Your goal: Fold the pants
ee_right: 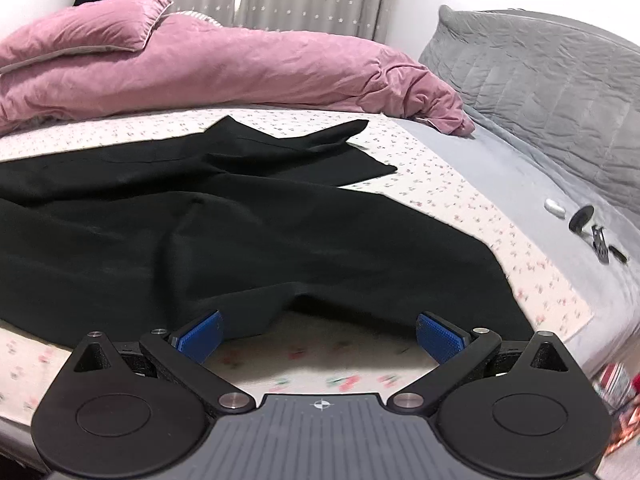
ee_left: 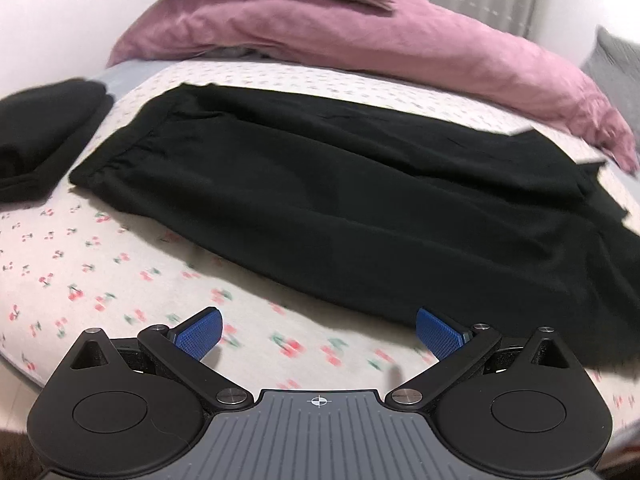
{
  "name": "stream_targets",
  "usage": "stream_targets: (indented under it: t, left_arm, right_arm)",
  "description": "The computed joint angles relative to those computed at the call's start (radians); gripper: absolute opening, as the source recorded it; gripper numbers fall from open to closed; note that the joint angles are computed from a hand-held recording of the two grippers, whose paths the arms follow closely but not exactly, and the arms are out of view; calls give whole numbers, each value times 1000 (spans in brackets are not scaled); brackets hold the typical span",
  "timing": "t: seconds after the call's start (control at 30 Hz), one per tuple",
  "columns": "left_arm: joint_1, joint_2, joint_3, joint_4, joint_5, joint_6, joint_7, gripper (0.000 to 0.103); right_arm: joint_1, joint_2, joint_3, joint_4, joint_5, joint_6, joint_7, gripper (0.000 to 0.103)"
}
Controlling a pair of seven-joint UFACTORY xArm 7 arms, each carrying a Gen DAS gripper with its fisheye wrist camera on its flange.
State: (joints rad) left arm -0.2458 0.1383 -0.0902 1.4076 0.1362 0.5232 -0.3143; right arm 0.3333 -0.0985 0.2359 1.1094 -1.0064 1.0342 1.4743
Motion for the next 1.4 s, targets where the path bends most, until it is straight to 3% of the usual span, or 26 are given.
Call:
stream_targets:
  t: [0.17, 0.27, 0.4, 0.5, 0.6, 0.7, 0.77, 0.83, 0.9, 1.0, 1.1, 1.2, 1.27, 1.3, 1.33, 1.4]
  left_arm:
    - [46, 70, 32, 83, -34, 40, -15, 103]
    - [85, 101, 48, 96, -90, 1, -35, 102]
    - [125, 128, 69, 96, -129, -84, -97, 100]
    - [159, 154, 62, 125, -191, -104, -105, 94]
    - [190, 197, 53, 176, -246, -116, -107, 84]
    - [222, 235, 32, 205, -319, -159, -109, 69]
    - [228, 257, 30, 227, -339, -163, -125, 35]
    - [230, 274, 37, 253, -340, -136, -144, 11]
    - [244, 278, 25, 262, -357, -123, -131, 4]
    - [236, 252, 37, 235, -337, -122, -128, 0]
    - [228, 228, 50, 211, -312, -119, -133, 0]
    - [231, 214, 50, 207, -301, -91, -118, 0]
    - [232, 204, 51, 204, -295, -82, -105, 0]
    - [231, 194, 54, 195, -289, -80, -103, 0]
    - [234, 181, 53, 183, -292, -81, -96, 0]
    - [241, 156, 44, 160, -307, -85, -71, 0]
  right_arm:
    - [-81, -93, -58, -76, 75, -104, -80, 103]
    - [-145, -118, -79, -98, 116, -157, -98, 102]
    - [-199, -129, -79, -113, 195, -155, -104, 100]
    - [-216, -170, -87, -159, 279, -203, -127, 99]
    - [-226, -239, -109, -242, 393, -326, -158, 98]
    - [-215, -288, -143, -321, 538, -468, -197, 97]
    - [-197, -302, -168, -369, 635, -574, -231, 95]
    - [-158, -302, -219, -427, 760, -719, -282, 92]
    - [-123, -297, -253, -467, 872, -814, -309, 89]
    - [-172, -295, -215, -500, 925, -878, -281, 82]
    - [-253, -323, -156, -546, 969, -945, -224, 72]
    - [-422, -345, -23, -557, 943, -944, -142, 51]
    - [-518, -338, 41, -548, 904, -926, -103, 15]
    - [-569, -332, 80, -536, 871, -904, -77, 6]
    - [-600, -326, 99, -521, 839, -879, -61, 0]
    - [-649, -312, 124, -499, 769, -866, -27, 0]
